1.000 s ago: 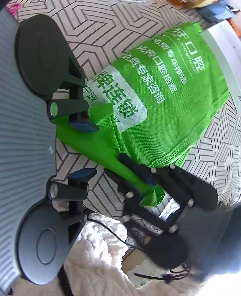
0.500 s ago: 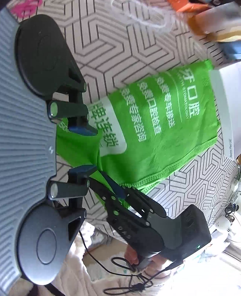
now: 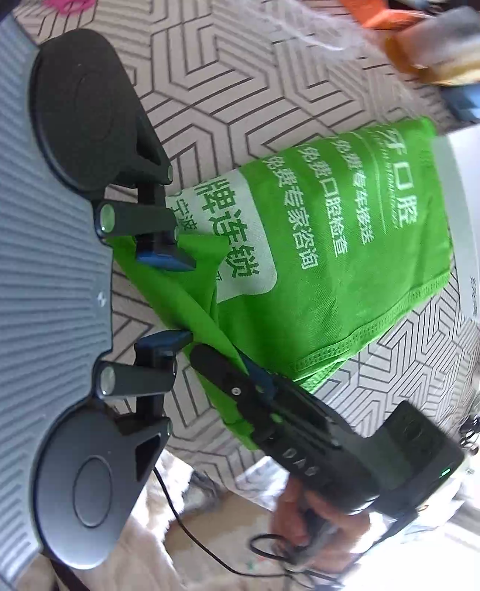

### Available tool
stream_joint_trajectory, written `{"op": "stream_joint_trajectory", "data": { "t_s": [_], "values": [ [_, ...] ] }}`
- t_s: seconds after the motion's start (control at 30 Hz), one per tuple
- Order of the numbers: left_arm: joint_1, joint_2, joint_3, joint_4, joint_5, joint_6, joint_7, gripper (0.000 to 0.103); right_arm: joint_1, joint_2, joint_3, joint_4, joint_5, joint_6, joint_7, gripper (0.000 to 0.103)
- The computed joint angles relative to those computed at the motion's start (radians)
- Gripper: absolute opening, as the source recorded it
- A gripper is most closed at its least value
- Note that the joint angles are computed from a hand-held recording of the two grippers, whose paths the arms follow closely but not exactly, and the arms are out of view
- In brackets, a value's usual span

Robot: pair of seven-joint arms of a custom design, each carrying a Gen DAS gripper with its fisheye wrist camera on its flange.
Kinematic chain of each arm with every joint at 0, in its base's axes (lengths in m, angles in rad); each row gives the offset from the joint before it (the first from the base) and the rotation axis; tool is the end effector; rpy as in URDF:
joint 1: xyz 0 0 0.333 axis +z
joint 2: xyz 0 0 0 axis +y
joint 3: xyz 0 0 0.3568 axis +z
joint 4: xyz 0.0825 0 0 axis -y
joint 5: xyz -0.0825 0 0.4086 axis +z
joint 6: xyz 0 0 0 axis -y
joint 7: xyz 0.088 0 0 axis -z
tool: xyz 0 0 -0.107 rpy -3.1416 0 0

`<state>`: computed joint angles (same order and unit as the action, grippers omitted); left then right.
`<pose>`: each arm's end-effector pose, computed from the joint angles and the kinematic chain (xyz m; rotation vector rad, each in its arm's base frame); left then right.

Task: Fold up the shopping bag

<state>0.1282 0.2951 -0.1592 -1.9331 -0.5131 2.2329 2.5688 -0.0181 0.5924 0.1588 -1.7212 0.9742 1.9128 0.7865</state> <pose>0.6468 -0.0291 0.3654 1.2374 -2.6686 0.6435 0.6734 0.1426 0.2670 -1.9062 1.3151 0.9397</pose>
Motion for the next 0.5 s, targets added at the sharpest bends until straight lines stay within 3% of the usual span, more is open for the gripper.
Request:
{"op": "stream_joint_trajectory", "data": {
  "t_s": [0.07,0.23,0.5],
  "values": [
    [-0.003,0.029,0.005,0.044,0.018,-0.043,-0.043,0.033,-0.004,0.01,0.0,0.011,0.001,-0.013,0.012,0.014],
    [-0.012,0.048,0.002,0.066,0.056,-0.042,-0.086,0.03,-0.012,0.018,0.002,0.018,0.002,-0.024,0.009,0.014],
    [0.0,0.108,-0.003,0.148,0.082,-0.144,-0.174,0.03,0.004,-0.066,0.003,-0.085,0.026,0.092,-0.155,0.015]
  ]
}}
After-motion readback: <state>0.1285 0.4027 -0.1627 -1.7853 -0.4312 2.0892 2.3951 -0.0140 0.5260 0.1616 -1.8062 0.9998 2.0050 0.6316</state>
